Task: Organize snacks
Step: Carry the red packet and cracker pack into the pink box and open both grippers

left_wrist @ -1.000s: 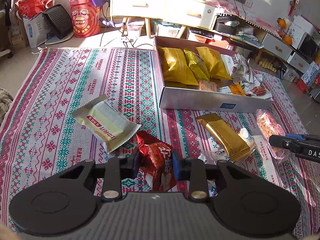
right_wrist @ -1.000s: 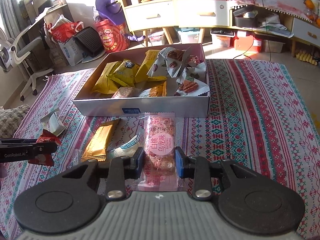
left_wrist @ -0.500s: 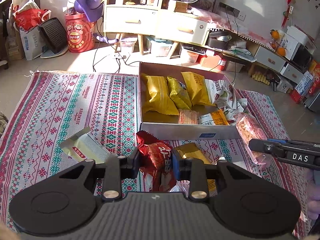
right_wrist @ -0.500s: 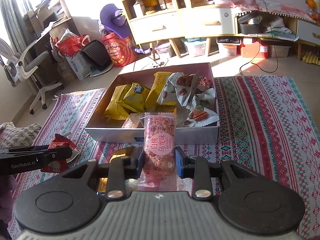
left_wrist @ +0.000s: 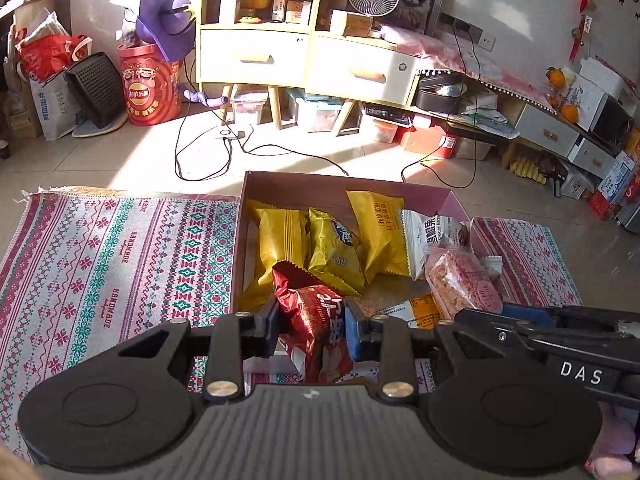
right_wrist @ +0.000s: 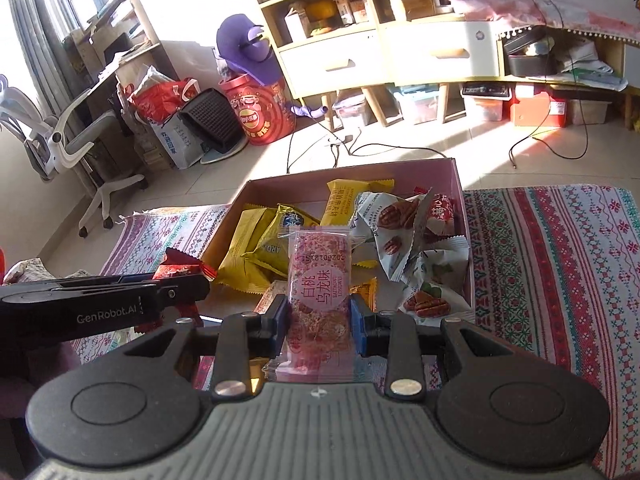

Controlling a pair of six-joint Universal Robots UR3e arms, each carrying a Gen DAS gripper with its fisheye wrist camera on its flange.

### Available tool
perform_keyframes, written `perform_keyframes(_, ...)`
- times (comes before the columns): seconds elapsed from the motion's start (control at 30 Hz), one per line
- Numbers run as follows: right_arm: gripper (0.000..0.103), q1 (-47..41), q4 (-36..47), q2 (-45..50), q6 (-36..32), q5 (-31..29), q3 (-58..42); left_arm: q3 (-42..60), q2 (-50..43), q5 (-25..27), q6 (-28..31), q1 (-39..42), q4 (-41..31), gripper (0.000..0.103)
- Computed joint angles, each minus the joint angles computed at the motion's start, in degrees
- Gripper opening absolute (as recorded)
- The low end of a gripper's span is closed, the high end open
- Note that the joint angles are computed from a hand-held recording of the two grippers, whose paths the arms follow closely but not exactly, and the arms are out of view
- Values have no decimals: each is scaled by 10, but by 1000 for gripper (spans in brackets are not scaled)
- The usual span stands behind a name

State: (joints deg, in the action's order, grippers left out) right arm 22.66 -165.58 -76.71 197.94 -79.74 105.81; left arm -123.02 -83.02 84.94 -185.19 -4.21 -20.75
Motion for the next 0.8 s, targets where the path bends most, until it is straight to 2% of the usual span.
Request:
perform_keyframes(0.47, 29, -1, -47, 62, -18, -17, -35, 59, -115, 65, -39, -35, 30, 38)
perform_keyframes(0.63, 29, 1, -45, 73, -23, -31, -41, 73, -135, 80, -50, -49, 37, 38)
perform_keyframes(0.8, 30, -8, -52, 68, -16, -21, -33, 82, -143, 94, -48, -55, 39, 41)
